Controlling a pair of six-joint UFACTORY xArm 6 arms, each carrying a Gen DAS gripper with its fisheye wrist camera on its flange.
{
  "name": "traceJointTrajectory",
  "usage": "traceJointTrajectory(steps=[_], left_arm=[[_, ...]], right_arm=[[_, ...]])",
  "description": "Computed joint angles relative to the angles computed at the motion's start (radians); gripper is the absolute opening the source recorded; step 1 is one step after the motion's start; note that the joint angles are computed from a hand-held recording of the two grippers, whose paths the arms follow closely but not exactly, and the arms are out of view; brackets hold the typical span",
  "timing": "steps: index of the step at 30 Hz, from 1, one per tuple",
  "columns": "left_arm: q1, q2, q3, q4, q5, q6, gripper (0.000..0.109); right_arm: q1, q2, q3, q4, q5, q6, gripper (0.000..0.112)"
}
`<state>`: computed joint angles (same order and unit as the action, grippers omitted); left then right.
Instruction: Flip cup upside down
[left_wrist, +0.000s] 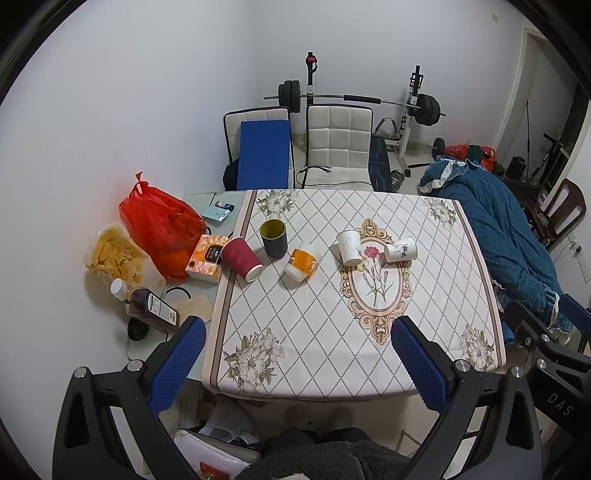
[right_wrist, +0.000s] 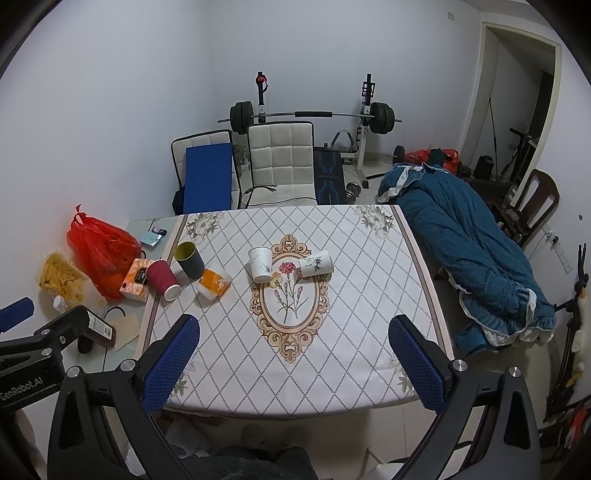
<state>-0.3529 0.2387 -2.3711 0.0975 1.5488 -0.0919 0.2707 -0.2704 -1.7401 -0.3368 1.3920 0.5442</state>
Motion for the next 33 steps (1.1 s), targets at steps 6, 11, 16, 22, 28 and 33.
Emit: traceJointTrajectory(steps=[6, 11, 16, 22, 28, 33], left_arm=[[-0.001, -0.001, 0.001, 0.001, 0.001, 0.001, 0.103], [-0.001, -0.007, 0.012, 0.002, -0.008, 0.001, 0.103], [0.003, 0.024, -0.039, 0.0, 0.014, 0.006, 0.103], [0.006, 0.035, -0.059, -0.002, 0.022, 0.008, 0.103], [0.006, 0.035, -0.06, -0.004, 0.023, 0.009, 0.103], [0.005, 0.061, -0.108, -0.003, 0.044, 0.012, 0.103]], right_arm=[[-0.003, 0.007, -0.008, 0.003, 0.0, -0.003, 0.103], [-0.002, 0.008, -0.008, 0.003, -0.002, 0.0, 0.103], [0.0, 0.01, -0.01, 0.001, -0.003, 0.003, 0.103], [-0.001, 0.012, -0.017, 0.002, 0.003, 0.001, 0.103], [0.0, 0.014, -0.019, 0.001, 0.003, 0.001, 0.103], [0.0, 0.015, -0.021, 0.0, 0.003, 0.0, 0.103]])
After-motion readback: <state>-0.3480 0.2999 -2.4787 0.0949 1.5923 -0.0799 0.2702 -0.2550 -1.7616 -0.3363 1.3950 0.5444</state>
